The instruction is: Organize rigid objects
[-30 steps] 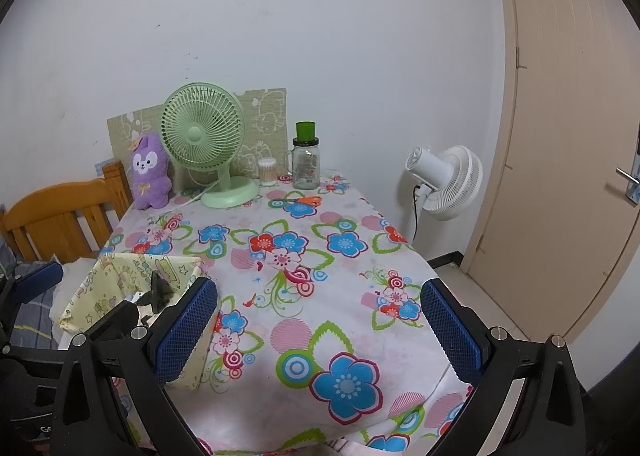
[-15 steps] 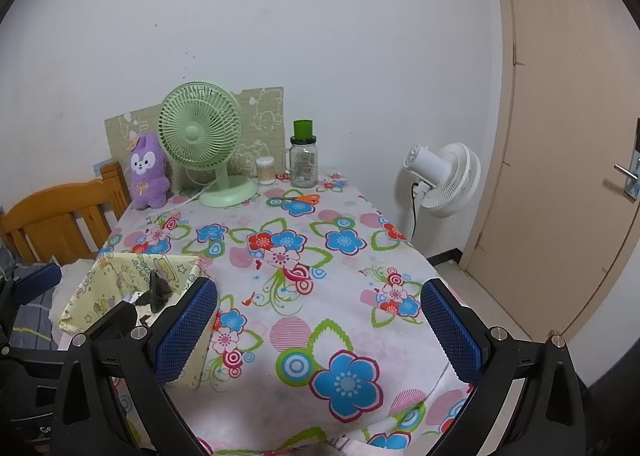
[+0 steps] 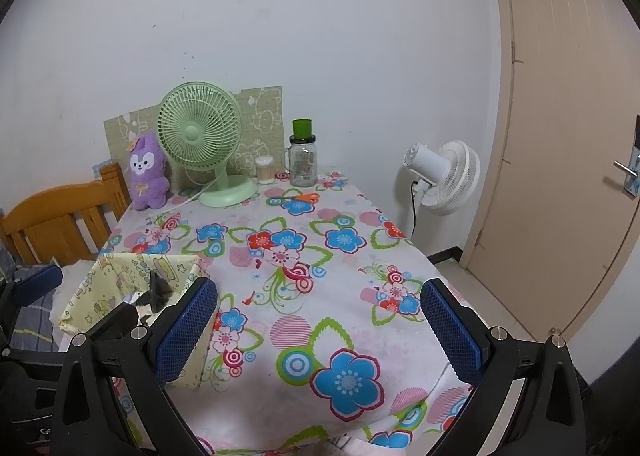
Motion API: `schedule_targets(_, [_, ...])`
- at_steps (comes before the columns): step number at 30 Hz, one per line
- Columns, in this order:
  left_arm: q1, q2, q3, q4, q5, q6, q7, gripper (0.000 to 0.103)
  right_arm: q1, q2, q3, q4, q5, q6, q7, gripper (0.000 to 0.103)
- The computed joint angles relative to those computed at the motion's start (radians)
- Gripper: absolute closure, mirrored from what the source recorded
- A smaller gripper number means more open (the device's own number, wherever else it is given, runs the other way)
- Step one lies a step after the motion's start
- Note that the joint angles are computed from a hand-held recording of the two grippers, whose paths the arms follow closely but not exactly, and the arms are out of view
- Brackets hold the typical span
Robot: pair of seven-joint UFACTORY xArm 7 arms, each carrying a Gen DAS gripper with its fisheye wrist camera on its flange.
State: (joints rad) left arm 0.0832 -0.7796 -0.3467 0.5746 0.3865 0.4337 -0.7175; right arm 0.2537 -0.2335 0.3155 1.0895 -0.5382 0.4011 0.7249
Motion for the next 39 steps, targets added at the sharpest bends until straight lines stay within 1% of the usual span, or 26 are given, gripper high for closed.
schedule_targets(28, [-0.002, 0.009, -0.010, 0.007, 0.006, 0.007, -0.021, 0.000, -0.002, -0.005, 0.003, -0.003, 0.000, 0.000, -0.001, 0.000])
schedule_targets(29, [-0.006, 0.008, -0.002, 0.006, 0.006, 0.006, -0.016, 0.000, -0.002, -0.005, 0.002, -0.003, 0.001, 0.001, -0.002, 0.000])
schedule_targets(39, [-0.004, 0.008, -0.002, 0.006, 0.007, 0.007, -0.019, 0.000, -0.004, -0.004, 0.004, -0.002, -0.001, 0.000, -0.003, 0.000])
